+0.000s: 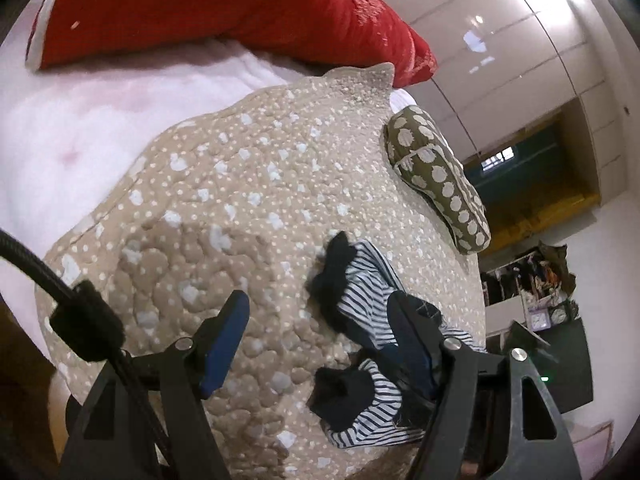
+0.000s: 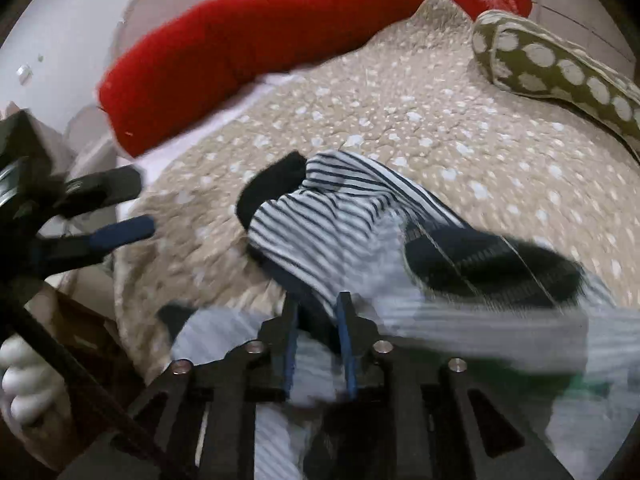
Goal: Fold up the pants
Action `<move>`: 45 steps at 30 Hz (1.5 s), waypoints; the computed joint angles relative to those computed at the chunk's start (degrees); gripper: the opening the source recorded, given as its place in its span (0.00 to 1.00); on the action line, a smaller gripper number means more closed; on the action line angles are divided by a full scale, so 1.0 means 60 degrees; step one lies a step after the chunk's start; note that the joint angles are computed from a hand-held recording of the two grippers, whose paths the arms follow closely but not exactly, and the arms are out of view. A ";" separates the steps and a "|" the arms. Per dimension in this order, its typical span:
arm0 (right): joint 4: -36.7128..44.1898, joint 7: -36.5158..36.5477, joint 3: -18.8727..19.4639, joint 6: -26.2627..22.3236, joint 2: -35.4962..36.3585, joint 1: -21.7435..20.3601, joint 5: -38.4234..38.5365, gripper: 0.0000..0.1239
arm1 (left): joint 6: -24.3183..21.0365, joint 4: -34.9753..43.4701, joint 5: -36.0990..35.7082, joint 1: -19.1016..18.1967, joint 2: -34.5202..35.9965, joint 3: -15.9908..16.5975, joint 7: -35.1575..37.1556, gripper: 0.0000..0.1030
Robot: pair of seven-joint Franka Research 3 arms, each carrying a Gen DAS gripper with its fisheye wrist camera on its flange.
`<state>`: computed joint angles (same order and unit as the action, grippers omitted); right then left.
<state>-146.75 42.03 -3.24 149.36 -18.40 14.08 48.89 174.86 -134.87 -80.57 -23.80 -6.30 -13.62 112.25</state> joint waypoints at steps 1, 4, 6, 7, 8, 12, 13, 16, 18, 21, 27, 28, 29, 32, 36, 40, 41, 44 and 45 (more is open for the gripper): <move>-0.0112 0.0055 -0.0361 -0.0565 -0.0421 -0.0197 0.0151 0.30 | -0.0012 0.0064 0.0539 0.0040 0.0080 -0.0051 -0.0412 0.68; -0.0547 0.0111 -0.0714 -0.0258 -0.1427 -0.0957 -0.0071 0.42 | -0.0086 0.0389 0.1855 0.0072 0.0416 -0.0107 -0.1289 0.69; -0.0676 0.0421 -0.0806 0.0283 -0.1759 -0.1613 -0.0638 0.51 | -0.0151 0.0743 0.3368 0.0152 0.0811 -0.0189 -0.2186 0.69; -0.0695 0.0741 -0.0846 0.0539 -0.1823 -0.2040 -0.1018 0.52 | -0.0282 0.1005 0.4397 0.0217 0.1079 -0.0223 -0.2664 0.70; -0.0649 0.1099 -0.0964 0.0748 -0.1803 -0.2503 -0.1373 0.52 | -0.0446 0.1276 0.5182 0.0291 0.1340 -0.0261 -0.2950 0.70; -0.0024 0.1778 -0.1661 0.0869 -0.1097 -0.3400 -0.2010 0.55 | -0.1510 0.2896 0.8479 0.0490 0.2711 -0.0279 -0.4129 0.70; 0.0204 0.1849 -0.1883 0.0644 -0.0840 -0.3546 -0.2047 0.55 | -0.1830 0.3396 0.9105 0.0492 0.3102 -0.0255 -0.4229 0.70; 0.0834 0.1850 -0.2318 -0.0084 -0.0123 -0.3650 -0.1614 0.56 | -0.2626 0.4511 1.0483 0.0506 0.3959 -0.0185 -0.4644 0.70; 0.1404 0.1682 -0.2399 -0.0581 0.0528 -0.3660 -0.1160 0.56 | -0.2915 0.5009 1.1002 0.0617 0.4353 -0.0274 -0.4763 0.70; 0.2385 0.1343 -0.2409 -0.1892 0.1543 -0.3859 -0.0735 0.61 | -0.3680 0.5814 1.1038 0.1195 0.4993 -0.0901 -0.4280 0.70; 0.2600 0.0767 -0.1614 -0.2596 0.2070 -0.4204 -0.1196 0.58 | -0.4933 0.6582 1.3351 0.0456 0.5415 -0.0632 -0.4835 0.72; 0.2475 0.0447 -0.1565 -0.2813 0.1899 -0.4189 -0.1068 0.51 | -0.5050 0.6559 1.3783 0.0280 0.5352 -0.0539 -0.5030 0.60; 0.2380 0.0270 -0.1520 -0.2970 0.1778 -0.4168 -0.0999 0.28 | -0.4958 0.6401 1.3993 0.0233 0.5229 -0.0570 -0.5103 0.50; 0.1662 -0.0039 -0.1207 -0.2096 0.1040 -0.4014 -0.1304 0.14 | -0.5033 0.6252 1.4510 0.0033 0.5024 -0.0561 -0.5551 0.08; 0.1139 -0.0274 -0.1244 -0.0516 0.0282 -0.3698 -0.1083 0.12 | -0.5009 0.6624 1.5761 -0.0463 0.5041 -0.0149 -0.6830 0.07; 0.0925 -0.0489 -0.1513 0.0786 -0.0343 -0.3445 -0.0583 0.11 | -0.4664 0.7639 1.6891 -0.0835 0.5388 0.0243 -0.8089 0.07; 0.0868 -0.0498 -0.1559 0.1064 -0.0406 -0.3374 -0.0508 0.11 | -0.4711 0.8053 1.7226 -0.0982 0.5616 0.0369 -0.8361 0.07; 0.0830 -0.0143 -0.1494 0.2059 -0.0056 -0.3274 -0.0578 0.13 | -0.5507 0.9770 1.7869 -0.1396 0.6760 0.0621 -0.8635 0.12; 0.0873 0.0272 -0.1370 0.2215 0.0260 -0.3391 -0.0914 0.15 | -0.5972 1.0311 1.8077 -0.1592 0.7140 0.0740 -0.8682 0.14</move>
